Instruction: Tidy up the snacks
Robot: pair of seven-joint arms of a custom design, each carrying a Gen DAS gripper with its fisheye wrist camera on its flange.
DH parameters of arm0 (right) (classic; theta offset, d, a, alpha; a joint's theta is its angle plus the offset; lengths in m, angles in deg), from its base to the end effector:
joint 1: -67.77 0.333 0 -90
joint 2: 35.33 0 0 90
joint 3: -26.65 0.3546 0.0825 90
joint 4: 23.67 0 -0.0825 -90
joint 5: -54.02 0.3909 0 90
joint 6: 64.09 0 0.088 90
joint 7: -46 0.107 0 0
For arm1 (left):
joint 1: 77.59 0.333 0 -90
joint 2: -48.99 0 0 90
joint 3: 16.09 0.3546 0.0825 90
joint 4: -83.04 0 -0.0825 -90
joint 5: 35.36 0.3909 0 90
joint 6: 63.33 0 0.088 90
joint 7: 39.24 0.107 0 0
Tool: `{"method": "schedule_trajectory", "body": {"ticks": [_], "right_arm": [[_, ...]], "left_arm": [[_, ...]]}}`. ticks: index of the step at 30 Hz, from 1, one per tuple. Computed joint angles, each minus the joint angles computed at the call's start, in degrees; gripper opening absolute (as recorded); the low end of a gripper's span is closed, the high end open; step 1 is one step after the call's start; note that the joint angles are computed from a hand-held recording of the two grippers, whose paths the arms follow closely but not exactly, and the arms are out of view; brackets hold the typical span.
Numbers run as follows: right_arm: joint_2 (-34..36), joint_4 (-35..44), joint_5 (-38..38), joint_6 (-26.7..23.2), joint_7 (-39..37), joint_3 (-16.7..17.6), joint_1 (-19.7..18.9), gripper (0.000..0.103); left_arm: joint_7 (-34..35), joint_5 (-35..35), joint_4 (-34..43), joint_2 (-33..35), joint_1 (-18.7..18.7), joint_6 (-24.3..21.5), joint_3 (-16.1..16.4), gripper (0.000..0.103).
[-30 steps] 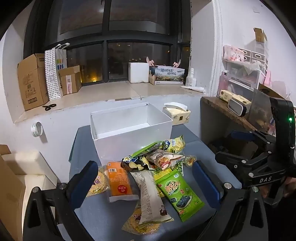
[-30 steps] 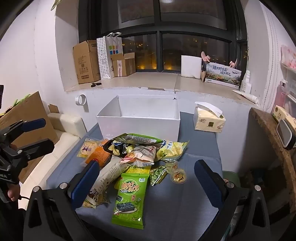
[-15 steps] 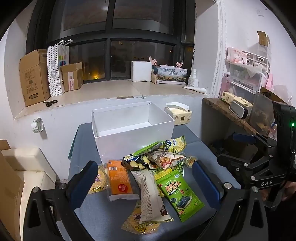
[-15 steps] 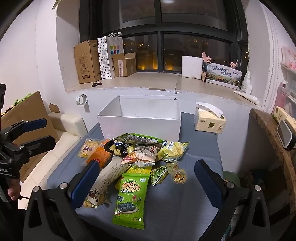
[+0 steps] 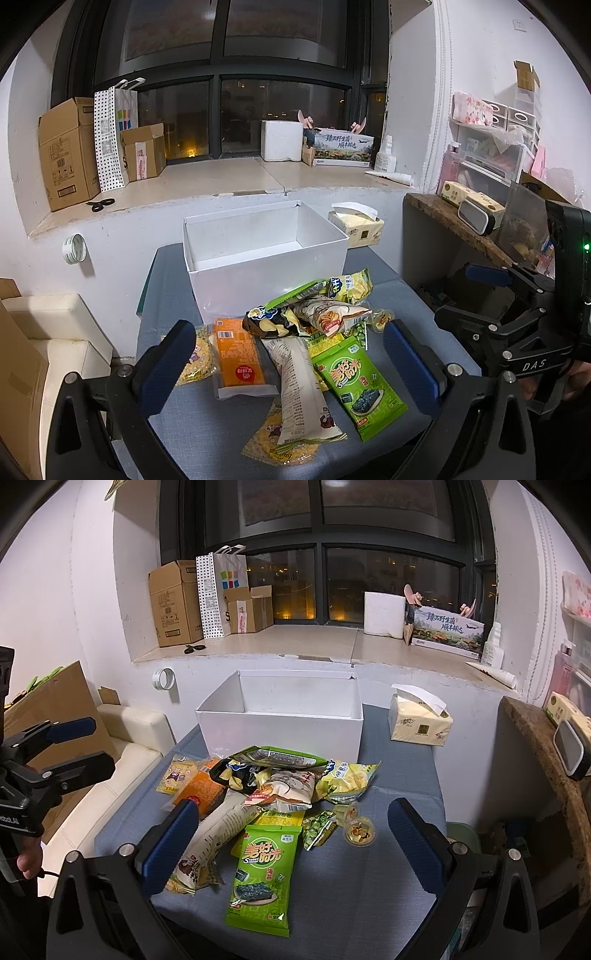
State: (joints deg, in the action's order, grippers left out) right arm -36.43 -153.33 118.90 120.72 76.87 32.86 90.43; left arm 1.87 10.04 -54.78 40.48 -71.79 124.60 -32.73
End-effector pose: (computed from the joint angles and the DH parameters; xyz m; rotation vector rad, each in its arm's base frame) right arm 0.5115 0.1824 0.4803 -1.8774 1.2888 -0.6125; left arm 0.4794 -0.1715 0.5017 -1.5139 1.8424 -1.0386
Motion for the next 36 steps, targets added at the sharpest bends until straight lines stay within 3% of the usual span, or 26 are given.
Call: {"method": "schedule_trajectory", "body": {"ticks": [20, 25, 36], "right_arm": [[0.1, -0.1, -0.8, 0.1, 0.6, 0.0, 0.1, 0.103], [0.1, -0.2, -1.4, 0.2, 1.2, 0.1, 0.0, 0.103], [0.1, -0.5, -2.6, 0.1, 2.6, 0.1, -0.1, 0.103]], "left_arm": [[0.1, -0.3, -0.1, 0.0, -0.5, -0.1, 0.5, 0.103], [1.0, -1.1, -0.1, 0.0, -2.9, -0.5, 2.8, 0.103], [1.2, -1.3, -0.1, 0.0, -3.0, -0.4, 2.9, 0.103]]}}
